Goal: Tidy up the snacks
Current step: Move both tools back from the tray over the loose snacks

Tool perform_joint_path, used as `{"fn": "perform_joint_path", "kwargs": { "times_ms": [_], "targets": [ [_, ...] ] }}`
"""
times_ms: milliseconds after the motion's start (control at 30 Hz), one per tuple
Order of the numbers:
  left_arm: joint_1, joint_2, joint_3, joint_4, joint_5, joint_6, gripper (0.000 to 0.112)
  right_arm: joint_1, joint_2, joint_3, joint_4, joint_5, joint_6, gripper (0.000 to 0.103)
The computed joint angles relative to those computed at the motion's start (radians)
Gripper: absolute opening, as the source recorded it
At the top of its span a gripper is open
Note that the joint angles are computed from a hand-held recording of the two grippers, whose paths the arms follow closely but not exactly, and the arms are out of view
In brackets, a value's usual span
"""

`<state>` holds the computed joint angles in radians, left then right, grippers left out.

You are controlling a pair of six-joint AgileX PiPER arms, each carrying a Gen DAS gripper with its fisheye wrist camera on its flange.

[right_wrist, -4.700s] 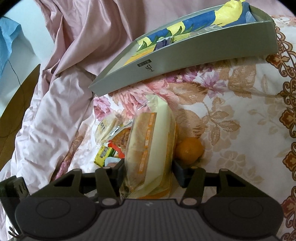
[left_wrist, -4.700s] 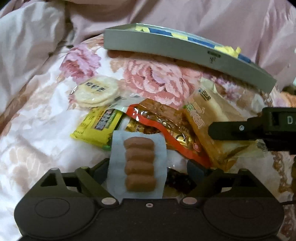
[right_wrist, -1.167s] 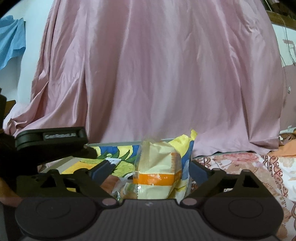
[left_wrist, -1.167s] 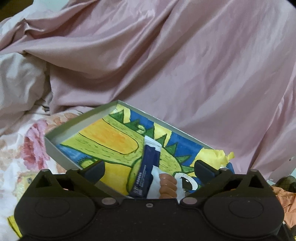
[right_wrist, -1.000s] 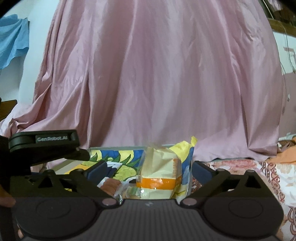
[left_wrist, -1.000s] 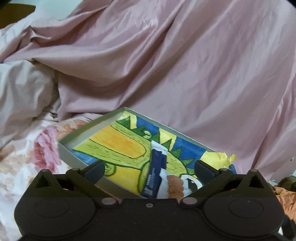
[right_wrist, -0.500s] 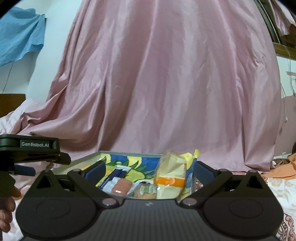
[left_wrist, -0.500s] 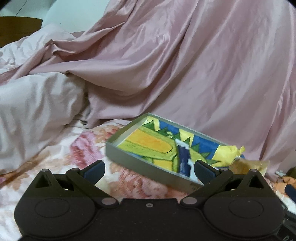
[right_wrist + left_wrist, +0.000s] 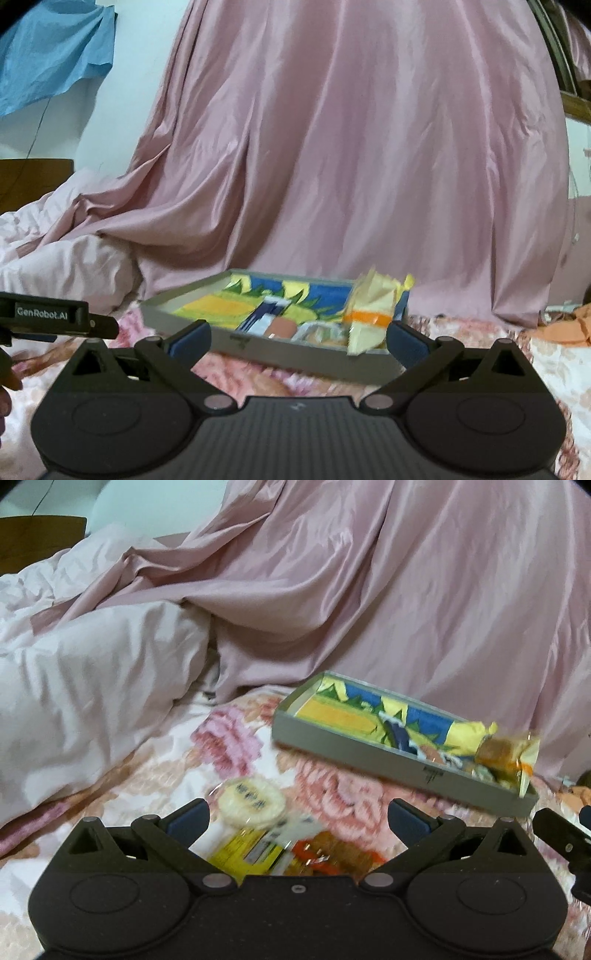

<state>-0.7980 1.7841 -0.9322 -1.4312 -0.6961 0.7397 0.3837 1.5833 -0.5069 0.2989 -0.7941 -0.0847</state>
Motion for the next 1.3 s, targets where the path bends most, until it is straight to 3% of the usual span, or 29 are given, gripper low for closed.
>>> {"fn": "perform_joint_path", "kwargs": {
  "times_ms": [233, 400, 833, 1000, 1300],
  "targets": [
    [0.013, -0.046, 0.104, 0.010, 0.061, -0.024, 0.102, 0.112, -0.068, 0.054, 0.094, 0.080, -0.046, 0.103],
    [0.019, -0.058, 0.180, 0.036, 0.101, -0.048, 0.102, 0.140, -0.093, 0.055, 0.064, 0.185, 0.006, 0.103],
    [0.037, -0.032, 0.263, 0.154, 0.164, -0.133, 0.102, 0.153, -0.011, -0.068, 0.205, 0.465, -0.132, 0.103],
    [0.012, -0.008, 0.238, 0.116, 0.153, -0.059, 0.102, 0.153, 0.020, -0.101, 0.268, 0.504, -0.204, 0.103],
    [0.024, 0.019, 0.182, 0.069, 0.192, 0.053, 0.102, 0.088, 0.047, -0.165, 0.122, 0.626, -0.062, 0.103]
  ]
}}
